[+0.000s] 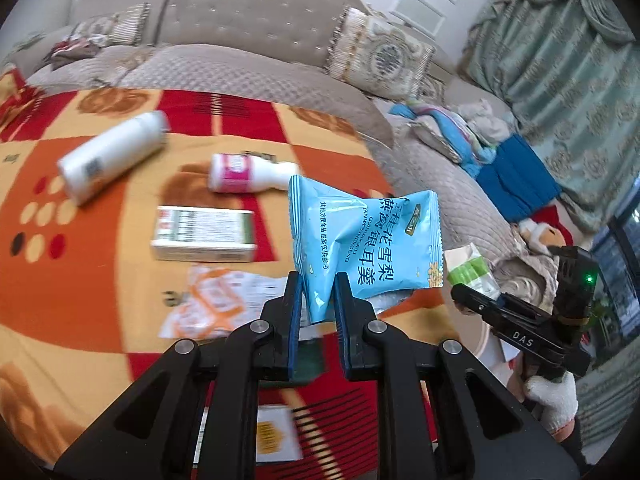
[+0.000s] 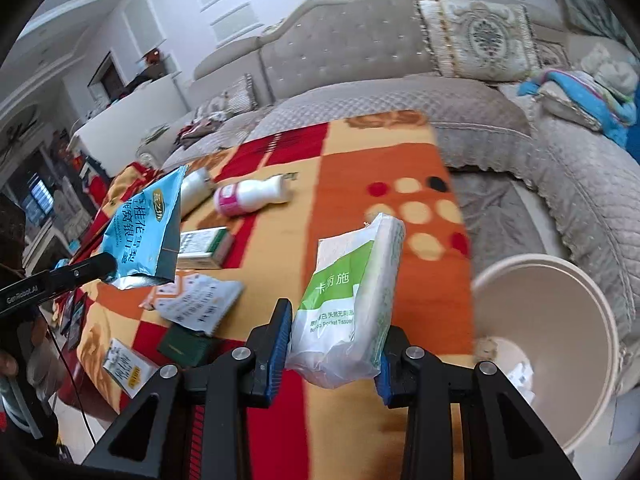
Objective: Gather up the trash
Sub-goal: 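Carry the snack bag and tissue pack over the beige bin, then open both grippers to drop the snack bag and tissue pack into the bin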
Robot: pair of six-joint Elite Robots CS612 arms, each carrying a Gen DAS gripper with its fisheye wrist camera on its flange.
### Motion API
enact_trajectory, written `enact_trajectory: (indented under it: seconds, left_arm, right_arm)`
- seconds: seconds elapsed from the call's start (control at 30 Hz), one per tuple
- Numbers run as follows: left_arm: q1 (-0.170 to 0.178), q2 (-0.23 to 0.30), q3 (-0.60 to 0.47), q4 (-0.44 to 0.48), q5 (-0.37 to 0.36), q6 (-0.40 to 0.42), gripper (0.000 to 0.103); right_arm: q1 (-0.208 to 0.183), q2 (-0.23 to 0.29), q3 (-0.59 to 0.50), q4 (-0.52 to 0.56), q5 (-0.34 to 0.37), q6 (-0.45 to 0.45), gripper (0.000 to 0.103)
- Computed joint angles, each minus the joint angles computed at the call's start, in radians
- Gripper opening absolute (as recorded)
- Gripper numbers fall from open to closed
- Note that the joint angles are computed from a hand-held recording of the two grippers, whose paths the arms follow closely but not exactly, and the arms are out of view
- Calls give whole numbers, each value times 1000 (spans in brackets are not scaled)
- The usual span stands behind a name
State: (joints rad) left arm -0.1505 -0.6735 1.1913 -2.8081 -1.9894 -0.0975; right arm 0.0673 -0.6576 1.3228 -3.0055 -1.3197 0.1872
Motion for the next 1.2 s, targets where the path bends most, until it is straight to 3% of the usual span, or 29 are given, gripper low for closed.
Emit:
enact_trajectory:
  seconds: [0.63,1.2]
  left_arm:
    - [-105,23,-54,84,-24,65,13]
    - [-160,70,-130,178,4,89,13]
  right_arm:
    - [-96,-75,179,-78,-65,78,35]
    - [-139,-67,214,-55,-60,153,35]
